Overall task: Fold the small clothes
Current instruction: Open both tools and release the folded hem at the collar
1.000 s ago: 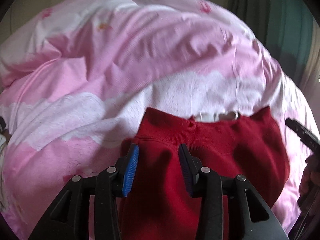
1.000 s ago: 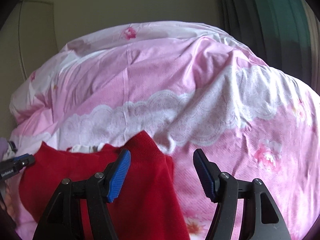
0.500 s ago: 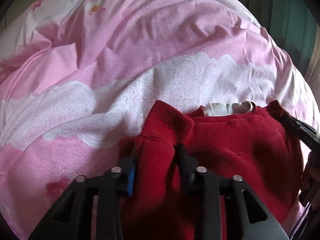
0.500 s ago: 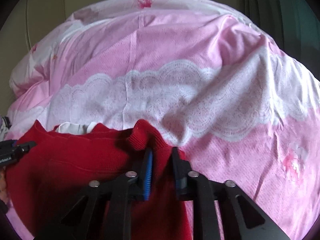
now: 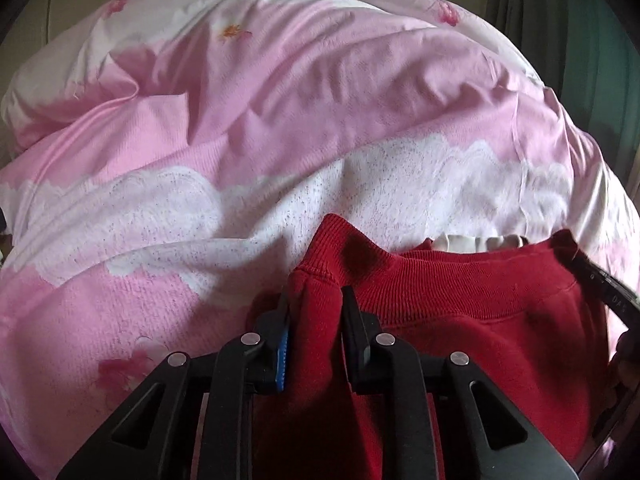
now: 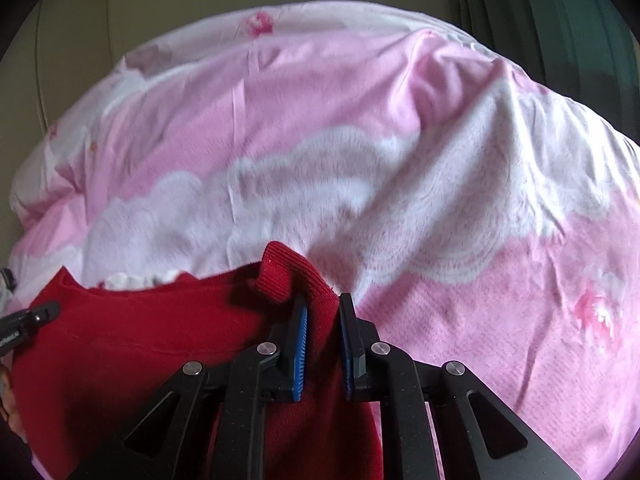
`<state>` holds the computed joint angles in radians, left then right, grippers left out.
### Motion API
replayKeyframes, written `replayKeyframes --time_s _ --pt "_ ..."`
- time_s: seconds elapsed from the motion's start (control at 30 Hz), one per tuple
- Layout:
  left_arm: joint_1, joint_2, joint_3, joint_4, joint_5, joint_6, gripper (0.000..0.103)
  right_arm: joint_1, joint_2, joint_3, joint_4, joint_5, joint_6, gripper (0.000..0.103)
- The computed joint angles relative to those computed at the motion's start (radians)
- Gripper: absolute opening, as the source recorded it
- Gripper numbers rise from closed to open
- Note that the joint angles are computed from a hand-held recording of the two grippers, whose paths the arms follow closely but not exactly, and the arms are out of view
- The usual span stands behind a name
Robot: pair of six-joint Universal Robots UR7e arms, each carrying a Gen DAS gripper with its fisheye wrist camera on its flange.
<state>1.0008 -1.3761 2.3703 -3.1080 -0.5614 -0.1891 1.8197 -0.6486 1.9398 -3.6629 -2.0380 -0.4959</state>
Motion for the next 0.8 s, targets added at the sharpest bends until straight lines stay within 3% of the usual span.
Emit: replayKeyframes --time_s 0.13,0.2,0.23,0.3,0.47,0.57,0.67,0.73,0.8 --pt "-0.018 -0.013 0.006 0.019 0.009 -0.026 0.032 0.019 0.008 -0.007 -0.015 -0.03 -0.028 0.024" --pt "-0.039 -0.022 0.014 0.047 0.031 -0.052 0.048 0.023 -0.001 0.001 -0.017 -0.031 -0.02 0.033" --pt "-0.054 -0.03 0.022 0.065 0.045 -0.069 0.051 0.024 -0.009 0.009 -0.017 -0.026 -0.011 0.035" --pt "-0.08 -0.048 0.032 0.108 0.061 -0.105 0.053 0.029 -0.022 0.02 -0.016 -0.034 0.008 0.048" --pt "-0.211 -0.12 0.091 0.203 0.143 -0.232 0.061 0.062 -0.061 0.078 -0.069 -0.047 0.015 0.048" --pt "-0.259 -0.119 0.118 0.141 0.093 -0.217 0.063 0.085 -0.085 0.128 -0.102 -0.022 0.02 0.048" --pt "-0.258 -0.063 0.121 0.064 0.035 -0.161 0.063 0.097 -0.096 0.169 -0.089 0.033 0.015 0.051" --pt "-0.253 -0.018 0.123 0.016 0.05 -0.142 0.063 0.106 -0.077 0.168 -0.084 0.024 -0.003 0.051" --pt "-0.23 -0.008 0.116 0.046 0.054 -0.181 0.063 0.112 -0.054 0.163 -0.082 0.003 -0.014 0.051"
